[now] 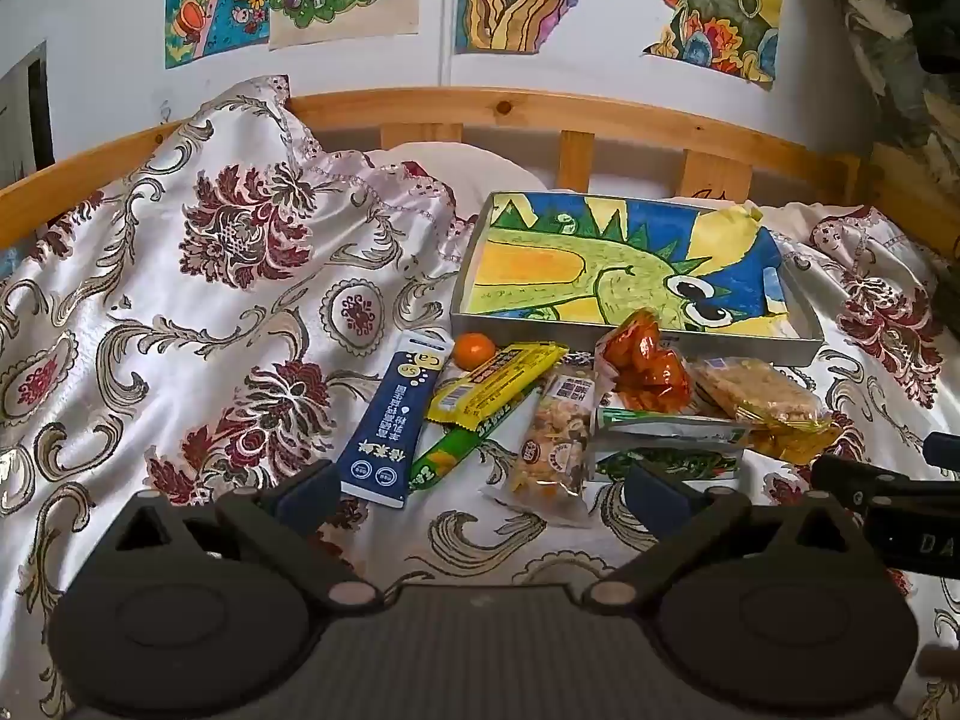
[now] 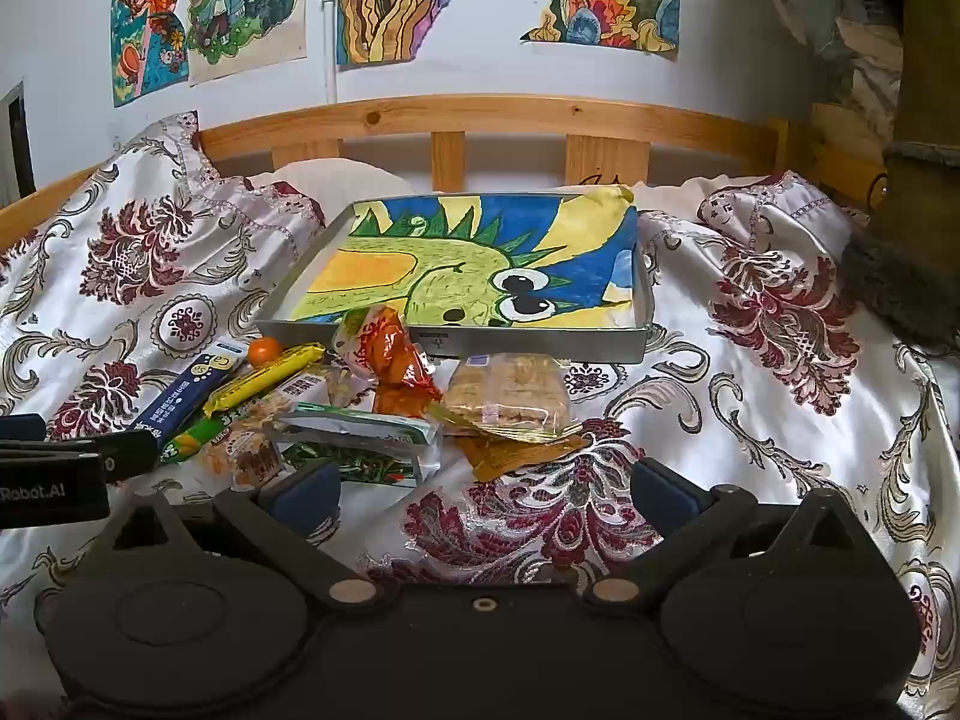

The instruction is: Organize snacks

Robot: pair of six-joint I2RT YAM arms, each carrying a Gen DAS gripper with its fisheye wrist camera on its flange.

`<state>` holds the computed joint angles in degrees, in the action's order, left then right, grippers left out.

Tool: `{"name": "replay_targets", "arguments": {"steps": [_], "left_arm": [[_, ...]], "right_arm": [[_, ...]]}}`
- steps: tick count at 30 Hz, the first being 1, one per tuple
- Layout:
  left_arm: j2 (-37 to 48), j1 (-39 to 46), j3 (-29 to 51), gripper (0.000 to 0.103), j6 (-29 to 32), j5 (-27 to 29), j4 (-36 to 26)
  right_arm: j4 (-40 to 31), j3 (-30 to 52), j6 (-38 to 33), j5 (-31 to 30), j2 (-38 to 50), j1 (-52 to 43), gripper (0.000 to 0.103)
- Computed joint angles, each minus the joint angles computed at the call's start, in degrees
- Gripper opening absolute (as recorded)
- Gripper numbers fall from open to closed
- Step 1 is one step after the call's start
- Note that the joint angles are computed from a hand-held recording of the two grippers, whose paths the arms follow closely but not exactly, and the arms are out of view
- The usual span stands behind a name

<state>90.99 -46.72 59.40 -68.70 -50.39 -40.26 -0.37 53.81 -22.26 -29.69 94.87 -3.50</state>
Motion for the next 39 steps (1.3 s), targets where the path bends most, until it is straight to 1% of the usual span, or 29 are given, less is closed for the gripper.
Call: {"name": "replay_targets", "arguments": {"steps": [8, 9, 39], "left_arm": [[-0.1, -0.4, 0.0, 0.103, -0.7, -0.5, -0.7], [0.1, 0.0, 0.2, 0.103, -0.1, 0.1, -0.4], [0.1, 0.0, 0.3, 0.103, -0.2, 0.2, -0.5]], "right_arm": [[0.1, 0.0, 0.1, 0.0, 0.0, 0.0, 0.102], [0.2, -0.1, 0.1, 0.0, 0.0, 0.0, 0.102], [0.1, -0.1, 0.2, 0.0, 0.1, 0.1, 0.102]]}}
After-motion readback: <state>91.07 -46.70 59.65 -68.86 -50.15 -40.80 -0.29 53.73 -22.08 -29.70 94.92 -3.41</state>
